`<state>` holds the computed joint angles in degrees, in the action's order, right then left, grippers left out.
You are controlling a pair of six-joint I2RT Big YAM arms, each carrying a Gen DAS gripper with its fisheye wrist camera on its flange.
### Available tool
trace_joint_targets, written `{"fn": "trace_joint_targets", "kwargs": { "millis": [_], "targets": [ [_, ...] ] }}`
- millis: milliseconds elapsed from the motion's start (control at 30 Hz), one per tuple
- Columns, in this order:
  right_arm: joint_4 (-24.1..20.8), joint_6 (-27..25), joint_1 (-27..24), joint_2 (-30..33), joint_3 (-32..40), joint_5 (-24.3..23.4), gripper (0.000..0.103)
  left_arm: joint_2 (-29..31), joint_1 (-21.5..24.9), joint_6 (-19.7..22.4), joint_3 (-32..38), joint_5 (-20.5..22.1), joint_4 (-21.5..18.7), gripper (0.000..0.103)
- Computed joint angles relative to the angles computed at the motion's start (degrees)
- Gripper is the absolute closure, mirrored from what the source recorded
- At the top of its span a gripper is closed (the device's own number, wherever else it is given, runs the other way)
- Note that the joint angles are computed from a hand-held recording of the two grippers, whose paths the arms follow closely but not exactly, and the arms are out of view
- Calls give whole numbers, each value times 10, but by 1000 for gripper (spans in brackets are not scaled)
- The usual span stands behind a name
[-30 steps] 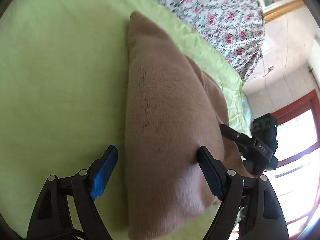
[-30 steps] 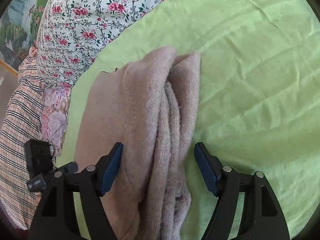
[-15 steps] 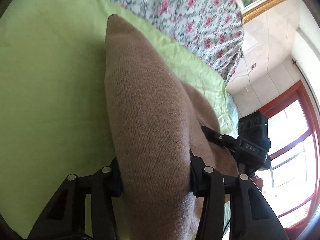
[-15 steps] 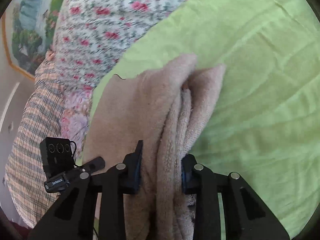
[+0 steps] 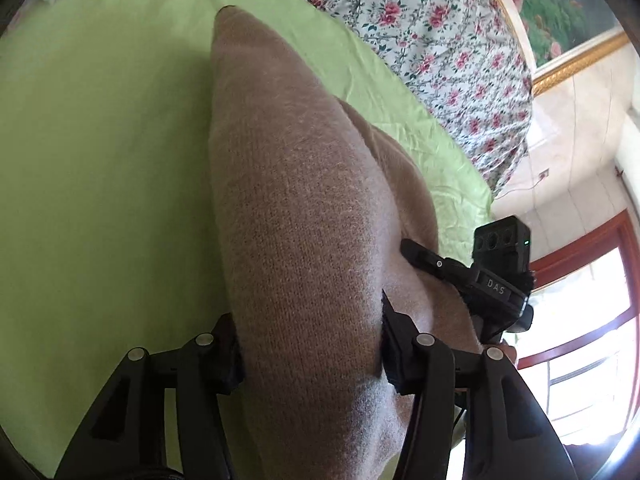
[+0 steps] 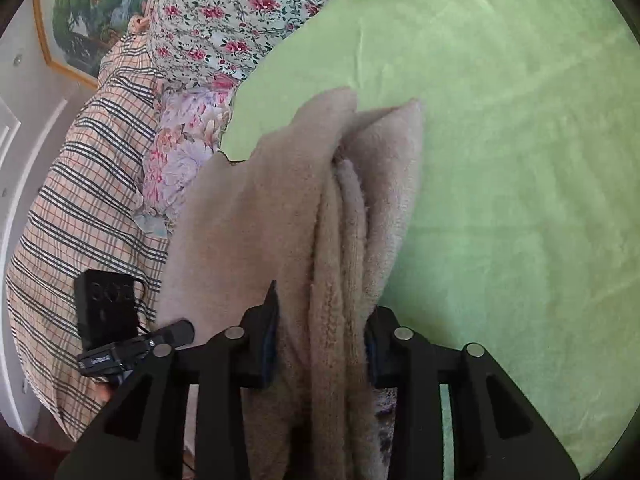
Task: Fold small clothes
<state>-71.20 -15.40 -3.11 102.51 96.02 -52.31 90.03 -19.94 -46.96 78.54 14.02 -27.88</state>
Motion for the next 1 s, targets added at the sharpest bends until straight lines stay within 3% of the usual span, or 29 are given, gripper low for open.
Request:
{"fn": "trace_joint_targets", "kwargs": {
  "millis": [67,167,333,367,467,533,600,733,800,933,1000],
  "targets": [
    [-1,-2,-2,-6,12,38,49,-2,0,3,4,-9,-2,43],
    [61,31,-3,-27,10,88,45,-7,7,13,6,-12,-2,41],
    [89,88,14,7,77,81,45,-21,28,6,-17,-4,12,39],
    [93,96,21,13,86,83,49,-22,29,4,-17,-6,14,39],
    [66,92,35,38,123,92,95,-22,31,0,-14,-16,9,39],
    [112,100,24,12,96,71,95,-19,28,2,-6,-32,-3,39],
    [133,102,9,-6,76,88,95,-14,21,11,4,-49,-15,39],
    [105,97,9,17,76,139,96,7,8,23,31,-64,-42,39],
    [103,101,12,20,68,152,96,15,-3,36,51,-92,-73,39],
    [108,123,0,-3,53,136,93,-2,-24,53,61,-147,-121,39],
    [96,110,-8,-22,41,121,85,-27,-45,63,50,-197,-142,39]
  ]
}}
